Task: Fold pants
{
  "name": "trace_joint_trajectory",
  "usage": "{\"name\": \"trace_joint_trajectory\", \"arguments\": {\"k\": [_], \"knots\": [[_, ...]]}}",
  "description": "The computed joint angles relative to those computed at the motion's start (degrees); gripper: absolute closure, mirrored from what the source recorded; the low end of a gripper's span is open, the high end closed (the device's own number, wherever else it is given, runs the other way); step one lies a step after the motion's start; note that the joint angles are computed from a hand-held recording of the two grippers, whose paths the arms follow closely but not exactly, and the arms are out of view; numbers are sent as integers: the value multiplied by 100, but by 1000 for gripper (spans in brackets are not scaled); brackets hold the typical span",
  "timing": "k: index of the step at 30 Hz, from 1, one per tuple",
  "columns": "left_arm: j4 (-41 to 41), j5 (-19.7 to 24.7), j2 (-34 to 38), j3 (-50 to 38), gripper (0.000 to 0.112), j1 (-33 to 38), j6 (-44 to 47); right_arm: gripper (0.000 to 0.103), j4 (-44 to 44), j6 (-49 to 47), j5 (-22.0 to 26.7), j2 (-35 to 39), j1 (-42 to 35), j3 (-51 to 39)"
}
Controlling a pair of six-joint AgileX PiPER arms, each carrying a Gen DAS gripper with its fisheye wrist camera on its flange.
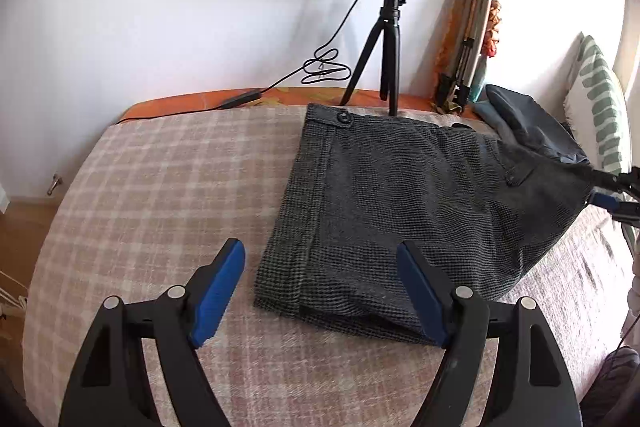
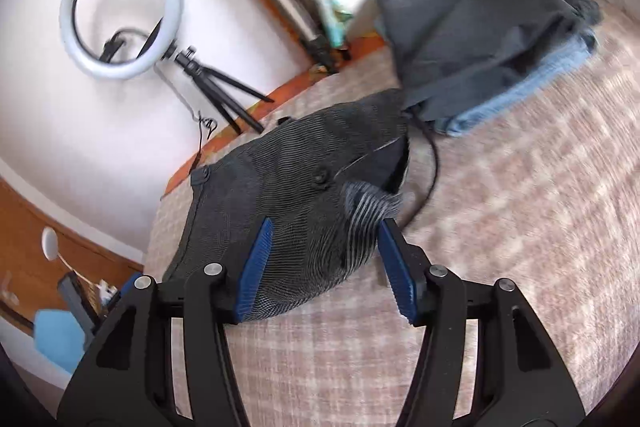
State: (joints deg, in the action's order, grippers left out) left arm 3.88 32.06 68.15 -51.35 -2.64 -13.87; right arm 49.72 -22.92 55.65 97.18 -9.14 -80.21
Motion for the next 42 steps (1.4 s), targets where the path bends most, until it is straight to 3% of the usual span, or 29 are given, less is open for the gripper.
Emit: {"name": "trace_joint_trajectory", "arguments": {"k": [9, 13, 17, 21, 23, 26, 30, 36, 42], "knots": [[663, 177, 288, -421, 36, -676, -845, 39, 475, 471, 662, 411, -77, 327], [775, 275, 320, -489, 36, -833, -978, 39, 360, 798, 236, 490, 296, 586], [824, 334, 325, -511, 36, -919, -1038, 39, 1104, 771, -819, 564, 570, 1033], [901, 368, 395, -515, 36, -958, -1051, 31, 1550, 911, -1189, 646, 816, 1010], [827, 340, 442, -519, 36, -909, -986, 31, 1794, 911, -1052, 754, 865, 902], [681, 264, 506, -513, 36, -829, -872, 31, 2025, 745, -227, 995, 680, 667], [638, 219, 478, -448, 36, -851, -772, 31, 2010, 434, 444, 737, 231, 1009], [675, 129, 513, -389, 36, -889, -839, 31, 1776, 436, 472, 931, 299, 649], [709, 125, 529, -375, 36, -932, -889, 31, 721, 1049, 284, 1014, 733, -97]]}}
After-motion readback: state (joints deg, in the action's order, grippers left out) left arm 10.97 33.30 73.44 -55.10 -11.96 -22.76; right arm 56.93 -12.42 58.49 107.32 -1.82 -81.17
